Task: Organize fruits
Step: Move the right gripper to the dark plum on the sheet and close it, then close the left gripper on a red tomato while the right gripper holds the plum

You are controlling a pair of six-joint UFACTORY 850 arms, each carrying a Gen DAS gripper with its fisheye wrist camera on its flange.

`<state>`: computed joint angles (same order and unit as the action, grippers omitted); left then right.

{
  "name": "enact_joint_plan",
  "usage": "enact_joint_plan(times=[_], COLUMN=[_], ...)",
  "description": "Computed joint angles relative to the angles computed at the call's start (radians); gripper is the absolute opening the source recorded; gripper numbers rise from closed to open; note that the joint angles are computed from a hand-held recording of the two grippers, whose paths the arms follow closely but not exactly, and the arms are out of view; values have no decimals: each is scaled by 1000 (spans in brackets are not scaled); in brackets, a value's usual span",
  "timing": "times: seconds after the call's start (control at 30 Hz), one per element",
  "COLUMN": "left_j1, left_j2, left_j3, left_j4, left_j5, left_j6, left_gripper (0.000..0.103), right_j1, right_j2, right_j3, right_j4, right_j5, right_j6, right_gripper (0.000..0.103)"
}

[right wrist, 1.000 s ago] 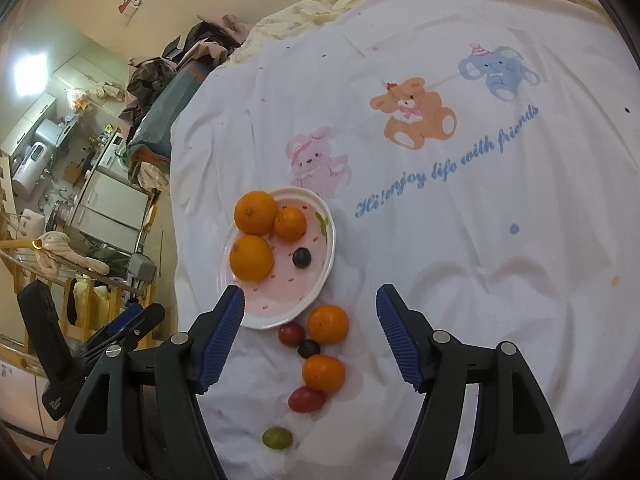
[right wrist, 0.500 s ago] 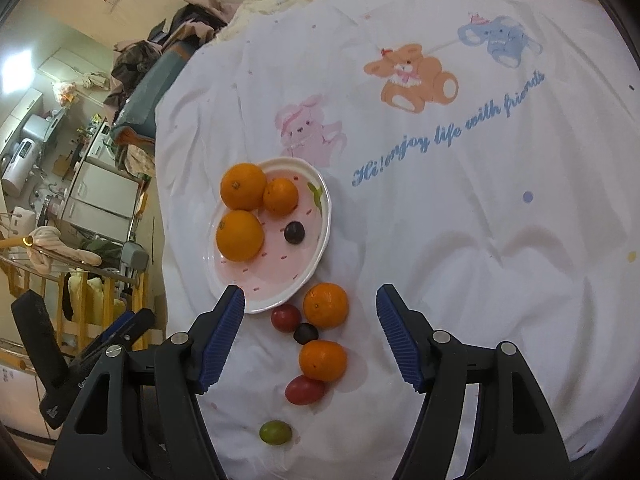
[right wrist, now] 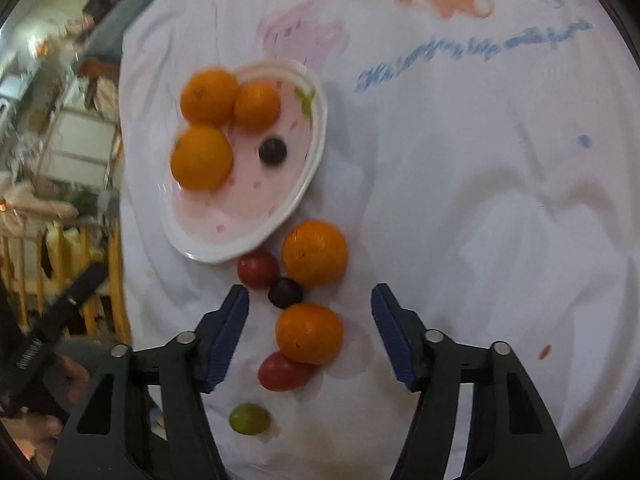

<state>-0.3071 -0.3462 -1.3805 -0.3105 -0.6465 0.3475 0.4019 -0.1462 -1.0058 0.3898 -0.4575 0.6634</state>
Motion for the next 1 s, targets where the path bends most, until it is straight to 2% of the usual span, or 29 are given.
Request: enact_joint_plan(times=[0.1, 0.37, 0.43, 0.5, 0.53, 0.57, 0.83, 1.0], left_j1=[-2, 0, -1, -2, -3, -4, 1, 6], left_j2=[-10, -21, -23, -26, -25, -25, -23, -23], left_j3=[-7, -16, -17, -20, -20, -20, -18, -19], left_j4=[2, 6, 7, 7, 6, 6, 3, -12], left_j5=[-6, -13, -15, -18, -19, -18, -16, -20], left_j6=[-6, -15, -17, -19, -17, -16, -20, -6], left_gripper=[83, 83, 83, 83, 83, 83, 83, 83], right_j1=[10, 29, 27, 28, 30, 31, 28, 20], right_j2=[-60, -163, -162, -159, -156, -152, -76, 4], right_j3=[-57, -155, -154, -150, -149, -146, -78, -38], right_j4=[8, -95, -93, -95, -94, -76, 74, 65], right_j5=[-48, -166, -157, -146, -141, -133, -38, -10], right_j6=[-61, -49, -41, -47, -54, -82, -204, -181], right_gripper=[52, 49, 47, 39, 34, 23, 23, 23])
